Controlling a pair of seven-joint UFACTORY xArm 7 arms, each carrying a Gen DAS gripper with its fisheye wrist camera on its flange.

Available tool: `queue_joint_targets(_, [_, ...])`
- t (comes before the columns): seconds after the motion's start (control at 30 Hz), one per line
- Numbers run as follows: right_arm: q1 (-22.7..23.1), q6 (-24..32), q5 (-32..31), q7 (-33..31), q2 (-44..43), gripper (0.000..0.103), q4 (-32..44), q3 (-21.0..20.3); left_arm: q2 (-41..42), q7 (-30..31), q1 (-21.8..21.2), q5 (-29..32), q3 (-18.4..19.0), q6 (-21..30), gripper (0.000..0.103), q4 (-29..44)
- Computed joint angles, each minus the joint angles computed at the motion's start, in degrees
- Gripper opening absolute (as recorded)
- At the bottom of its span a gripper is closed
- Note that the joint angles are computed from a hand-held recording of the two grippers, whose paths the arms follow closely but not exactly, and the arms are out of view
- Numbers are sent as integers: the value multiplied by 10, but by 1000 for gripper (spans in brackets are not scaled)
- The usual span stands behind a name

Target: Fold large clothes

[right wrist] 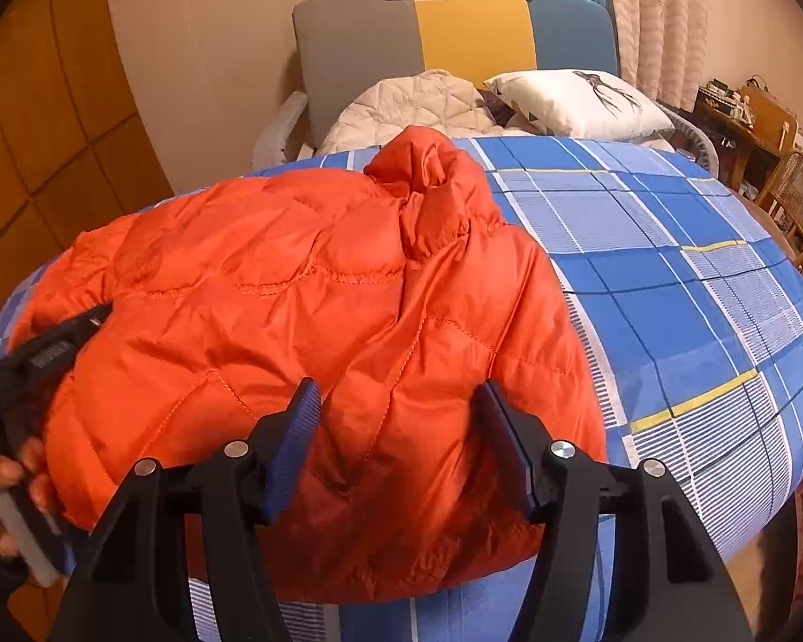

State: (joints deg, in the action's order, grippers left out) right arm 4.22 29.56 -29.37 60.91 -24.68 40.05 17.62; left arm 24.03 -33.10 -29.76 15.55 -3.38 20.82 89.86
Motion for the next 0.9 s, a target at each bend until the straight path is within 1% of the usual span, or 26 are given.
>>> queue_joint_targets(0.03, [0,-2,1,1,-1,61,-1,-1,-6,2,6,-7,-3,-9,36,3])
queue_joint_targets(0.07, [0,-3,1,3,-2,61,-3,-1,-7,7,12,-16,-7,-7,36,14])
queue_joint_targets(0.1, [0,-3,1,4,-2,61,-3,0,1,20,23,-32,-16,3,36,37])
queue_joint_targets(0.13, [0,-3,2,3,-3,61,-4,-1,12,25,25,-40,-17,18,36,62])
queue_joint_targets(0.2, [0,-3,4,3,-3,61,-3,-1,49,34,27,-51,-15,53,36,128])
queue_joint_targets(0.23, [0,-4,5,3,-3,61,-3,-2,81,41,26,-59,-16,90,36,179])
queue_joint_targets(0.33, [1,-7,8,0,-2,61,-3,-5,145,40,9,-55,3,159,33,274])
queue_joint_targets(0.4, [2,-12,11,-5,-2,61,-6,-8,182,43,-2,-49,12,192,33,325])
queue_joint_targets(0.47, [2,-18,14,-10,-4,61,-9,-10,207,44,-14,-37,24,209,33,353])
queue_joint_targets(0.57, [1,-29,20,-16,-6,62,-14,-12,217,31,-32,-10,46,193,33,344])
queue_joint_targets(0.7, [-1,-31,26,-23,-7,62,-15,-10,212,-7,-60,41,76,165,33,312])
queue_joint_targets(0.77, [5,-24,38,-33,-15,62,-13,-15,212,-9,-61,52,75,169,33,311])
queue_joint_targets(0.83, [8,-42,57,-30,-51,62,-34,-25,206,1,-51,44,60,176,34,310])
queue_joint_targets(0.87, [10,-54,72,-32,-70,64,-47,-33,200,6,-46,38,54,179,35,307])
queue_joint_targets(0.9, [11,-66,88,-32,-97,67,-66,-42,184,7,-42,35,50,173,36,287])
